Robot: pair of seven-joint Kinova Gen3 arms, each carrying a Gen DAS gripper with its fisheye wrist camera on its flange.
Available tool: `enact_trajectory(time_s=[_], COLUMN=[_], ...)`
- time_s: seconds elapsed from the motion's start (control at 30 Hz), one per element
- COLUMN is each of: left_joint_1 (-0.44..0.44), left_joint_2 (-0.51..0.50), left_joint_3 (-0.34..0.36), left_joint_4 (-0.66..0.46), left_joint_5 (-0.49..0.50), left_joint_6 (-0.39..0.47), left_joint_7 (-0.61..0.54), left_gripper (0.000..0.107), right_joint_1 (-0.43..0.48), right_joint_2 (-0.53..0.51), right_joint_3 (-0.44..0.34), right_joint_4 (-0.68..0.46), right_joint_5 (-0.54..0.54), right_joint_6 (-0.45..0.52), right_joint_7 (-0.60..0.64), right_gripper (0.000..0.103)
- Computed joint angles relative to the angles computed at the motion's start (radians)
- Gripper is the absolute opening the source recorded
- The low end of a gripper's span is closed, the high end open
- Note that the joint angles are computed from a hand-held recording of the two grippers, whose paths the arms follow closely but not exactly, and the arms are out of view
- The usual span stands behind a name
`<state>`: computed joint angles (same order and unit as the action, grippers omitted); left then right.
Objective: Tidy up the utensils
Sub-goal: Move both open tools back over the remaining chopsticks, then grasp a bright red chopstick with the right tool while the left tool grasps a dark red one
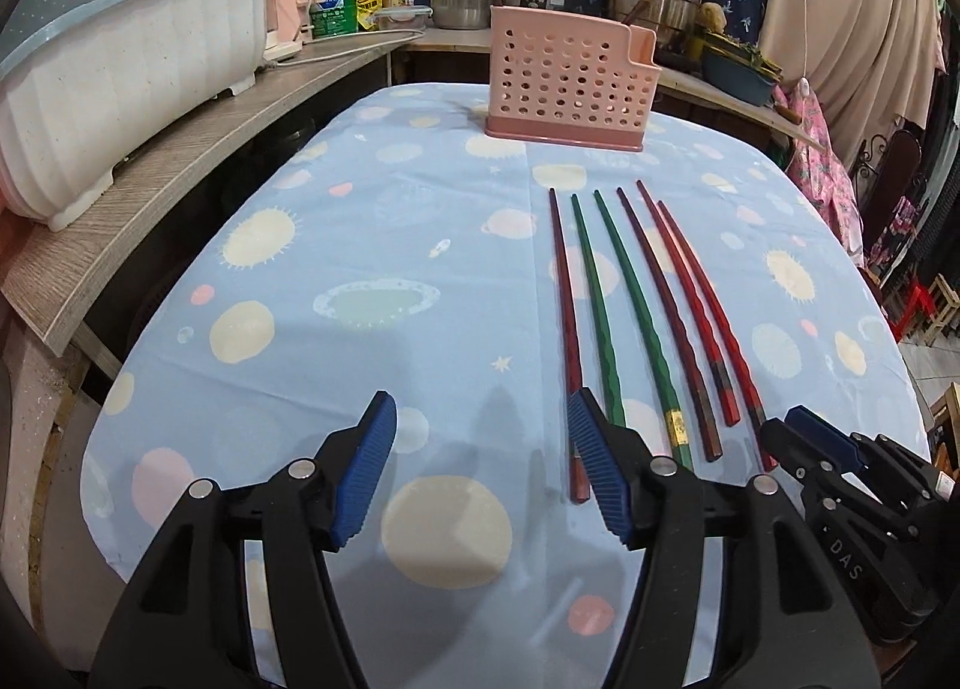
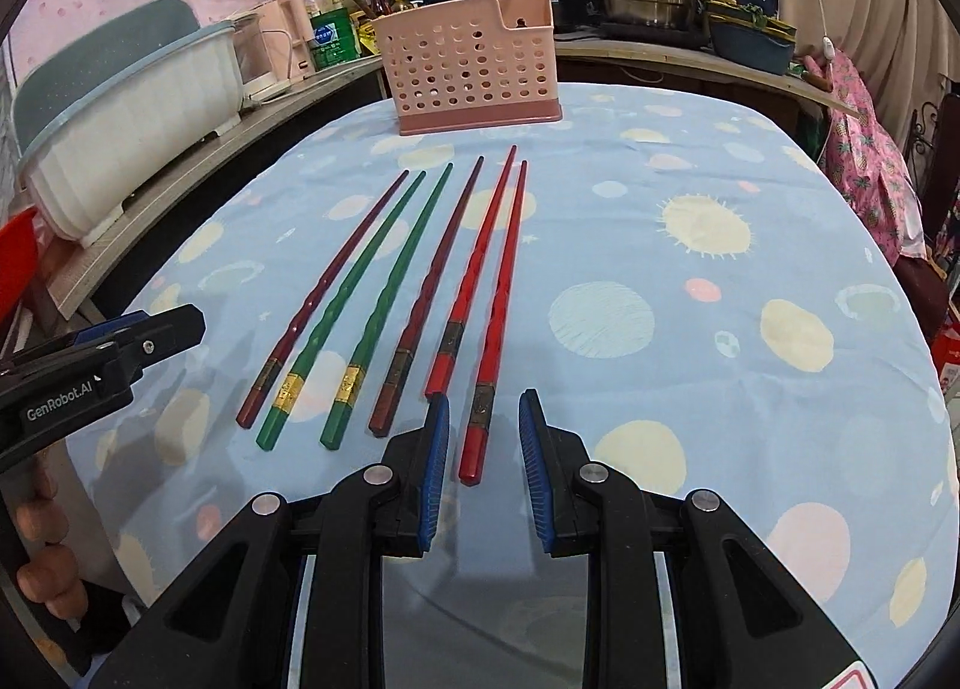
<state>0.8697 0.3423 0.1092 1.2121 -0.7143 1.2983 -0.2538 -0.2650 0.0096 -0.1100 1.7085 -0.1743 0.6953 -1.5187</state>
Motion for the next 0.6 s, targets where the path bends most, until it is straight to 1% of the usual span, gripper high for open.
enact_trajectory(time_s=[0.07, 0.33, 0.6], left_joint_1=[-0.002, -0.010, -0.003], left_joint_2=[0.002, 0.011, 0.030], left_joint_3=[0.002, 0.003, -0.002], left_joint_4=[0.003, 0.006, -0.007], left_joint_5=[0.006, 0.035, 0.051], left_joint_6=[-0.005, -0.026, -0.032], left_joint_7=[-0.001, -0.013, -0.033], left_gripper=[0.058, 0.060, 0.060], right_joint_1=[0.003, 0.000, -0.005], right_joint_2=[0.004, 0.014, 0.016], right_joint_3=[0.002, 0.000, -0.003], right_joint_4=[-0.003, -0.008, -0.009], right_joint_5=[-0.011, 0.005, 0.026], right_joint_6=[0.004, 0.008, 0.005], right_joint_7=[0.006, -0.015, -0.028], right_gripper=[0.024, 0.022, 0.022])
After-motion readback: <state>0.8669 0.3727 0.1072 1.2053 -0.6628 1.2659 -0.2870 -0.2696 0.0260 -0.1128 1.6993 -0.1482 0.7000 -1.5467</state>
